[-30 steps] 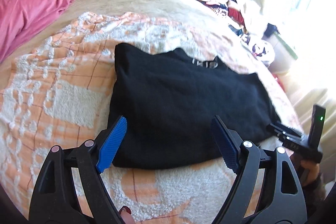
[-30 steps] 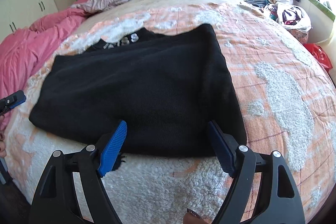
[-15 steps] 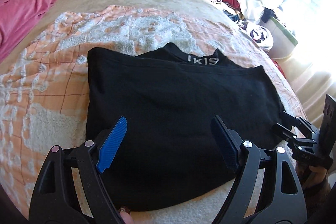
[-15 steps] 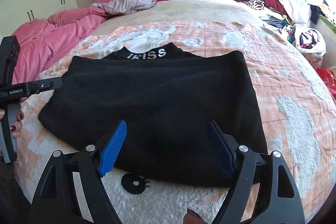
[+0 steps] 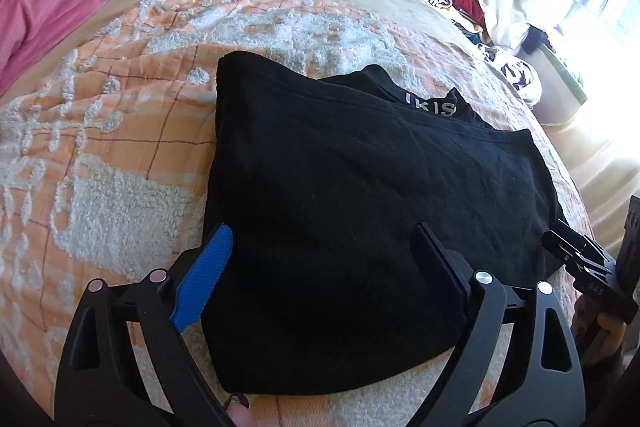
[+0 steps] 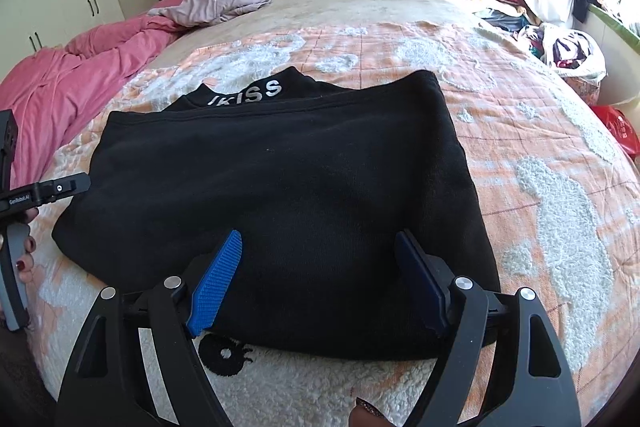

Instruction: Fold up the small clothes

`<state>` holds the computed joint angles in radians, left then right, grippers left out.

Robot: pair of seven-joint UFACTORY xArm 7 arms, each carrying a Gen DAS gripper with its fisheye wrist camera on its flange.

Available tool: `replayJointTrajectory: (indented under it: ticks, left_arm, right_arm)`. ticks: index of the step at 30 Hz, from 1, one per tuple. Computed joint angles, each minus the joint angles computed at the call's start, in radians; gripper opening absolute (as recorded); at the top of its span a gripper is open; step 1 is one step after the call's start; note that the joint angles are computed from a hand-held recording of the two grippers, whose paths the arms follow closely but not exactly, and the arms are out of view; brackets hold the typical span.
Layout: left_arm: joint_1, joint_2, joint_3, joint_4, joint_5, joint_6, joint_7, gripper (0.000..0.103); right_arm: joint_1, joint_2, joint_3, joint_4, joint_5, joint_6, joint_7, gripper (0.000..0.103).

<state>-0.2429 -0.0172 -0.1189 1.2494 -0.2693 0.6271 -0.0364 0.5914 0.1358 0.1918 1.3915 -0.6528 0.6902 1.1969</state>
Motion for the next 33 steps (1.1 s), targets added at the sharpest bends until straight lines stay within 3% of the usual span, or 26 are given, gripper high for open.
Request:
replayJointTrajectory:
  ticks: [3, 5, 6, 11, 20, 28, 33]
  left_arm:
    - [0.000, -0.034, 0.000, -0.018, 0.025, 0.000, -0.018, 0.086]
    - [-0.001, -0.052, 0.003, -0.025, 0.018, 0.001, -0.013, 0.087]
    - [-0.001, -0.063, 0.004, -0.030, 0.017, 0.001, -0.016, 0.094]
    - [-0.004, -0.111, 0.004, -0.058, 0.047, -0.001, -0.024, 0.093]
    - [-0.008, -0.164, 0.005, -0.093, 0.089, 0.003, -0.027, 0.094]
    - [0.022, -0.156, -0.003, -0.098, 0.203, 0.007, -0.112, 0.094]
    - [0.025, -0.162, 0.012, -0.100, 0.188, 0.003, -0.106, 0.094]
  right_arm:
    - [0.009, -0.017, 0.001, -0.007, -0.046, -0.009, 0.032, 0.093]
    - [0.014, -0.022, 0.007, -0.002, -0.073, -0.013, 0.038, 0.093]
    - [0.017, -0.024, 0.010, 0.001, -0.090, -0.011, 0.043, 0.094]
    - [0.036, -0.019, 0.021, 0.028, -0.156, 0.003, 0.054, 0.096]
    - [0.074, 0.008, 0.027, 0.090, -0.180, 0.034, 0.024, 0.098]
    - [0.147, 0.095, 0.018, 0.207, -0.187, 0.076, -0.066, 0.098]
    - [0.217, 0.179, -0.008, 0.315, -0.182, 0.125, -0.141, 0.098]
